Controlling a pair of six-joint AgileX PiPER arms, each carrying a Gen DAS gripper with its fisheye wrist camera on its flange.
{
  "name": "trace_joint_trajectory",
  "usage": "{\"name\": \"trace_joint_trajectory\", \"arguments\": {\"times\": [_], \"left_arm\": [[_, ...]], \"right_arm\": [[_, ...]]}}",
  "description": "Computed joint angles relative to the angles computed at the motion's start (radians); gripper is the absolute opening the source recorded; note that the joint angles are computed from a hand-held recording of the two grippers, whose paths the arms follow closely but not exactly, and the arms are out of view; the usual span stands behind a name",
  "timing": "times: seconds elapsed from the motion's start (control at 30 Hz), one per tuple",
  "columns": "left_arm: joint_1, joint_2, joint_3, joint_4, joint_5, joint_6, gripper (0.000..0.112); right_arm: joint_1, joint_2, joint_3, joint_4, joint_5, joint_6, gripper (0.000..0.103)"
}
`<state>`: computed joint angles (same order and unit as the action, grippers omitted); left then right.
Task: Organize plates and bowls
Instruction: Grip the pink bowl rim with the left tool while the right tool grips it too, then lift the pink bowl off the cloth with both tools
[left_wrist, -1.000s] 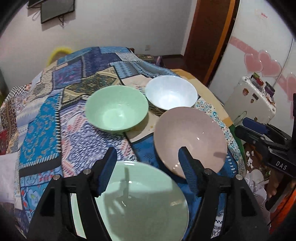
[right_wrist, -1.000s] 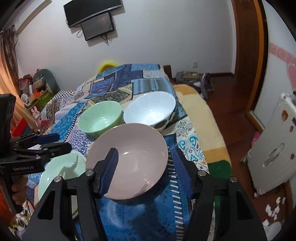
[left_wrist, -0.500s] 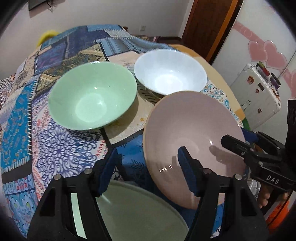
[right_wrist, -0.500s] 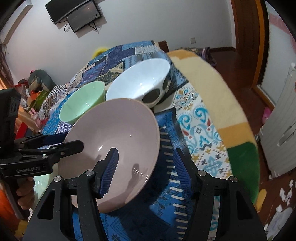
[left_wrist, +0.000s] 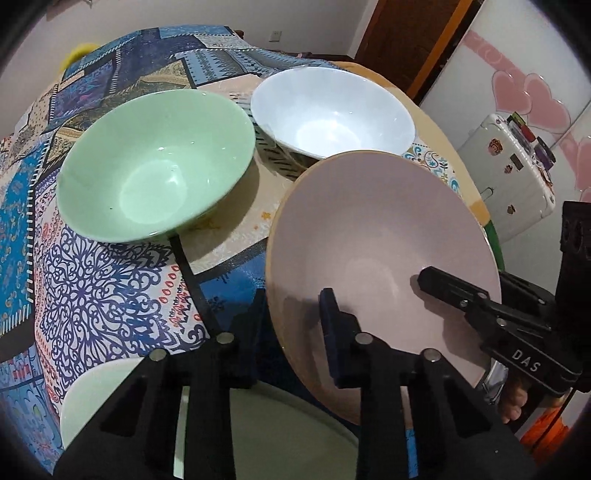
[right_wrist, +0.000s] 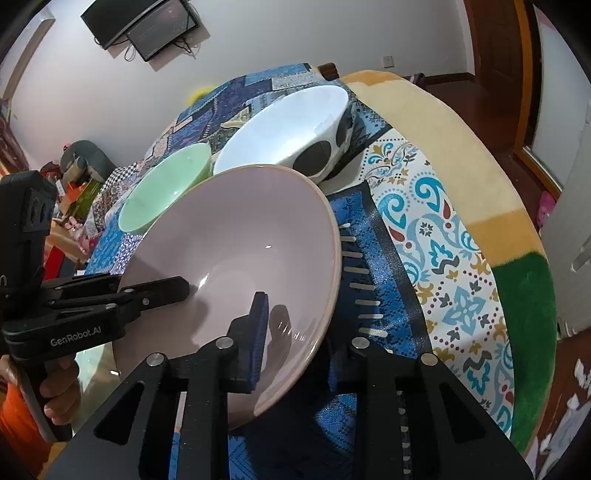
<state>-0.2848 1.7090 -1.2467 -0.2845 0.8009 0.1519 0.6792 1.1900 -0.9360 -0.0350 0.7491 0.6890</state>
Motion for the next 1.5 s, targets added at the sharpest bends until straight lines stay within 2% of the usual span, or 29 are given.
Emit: {"name": "trace_joint_trajectory", "arguments": {"times": [0.07, 0.17, 0.43, 0.63, 1.0, 1.33, 1.5], "left_arm": [[-0.007, -0.004, 0.002, 0.002, -0.001, 0.012, 0.018], [-0.018, -0.008, 0.006, 0.019, -0.013, -0.006, 0.018], [-0.013, -0.036, 0.008, 0.015, 0.009, -0.056, 0.018], [-0.029, -0.121, 0.048, 0.045, -0.006, -0.076, 0.018], [0.019, -0.295, 0.104, 0.056, 0.026, -0.089, 0.018], [0.153, -0.47, 0.174, 0.021, 0.082, -0.021, 0.018], [0.271, -0.551, 0.206, -0.026, 0.125, 0.067, 0.018]], "right_arm": [[-0.013, 0.009, -0.008, 0.014, -0.001, -0.007, 0.021], [-0.036, 0.0, -0.002, 0.057, -0.006, -0.027, 0.021], [-0.01, -0.009, -0.024, 0.022, 0.018, 0.029, 0.021], [0.052, -0.033, -0.061, -0.067, 0.047, 0.128, 0.021], [0.198, 0.003, -0.17, -0.198, 0.098, 0.263, 0.021], [0.335, 0.09, -0.275, -0.284, 0.105, 0.352, 0.021], [0.387, 0.147, -0.335, -0.302, 0.103, 0.369, 0.021]]}}
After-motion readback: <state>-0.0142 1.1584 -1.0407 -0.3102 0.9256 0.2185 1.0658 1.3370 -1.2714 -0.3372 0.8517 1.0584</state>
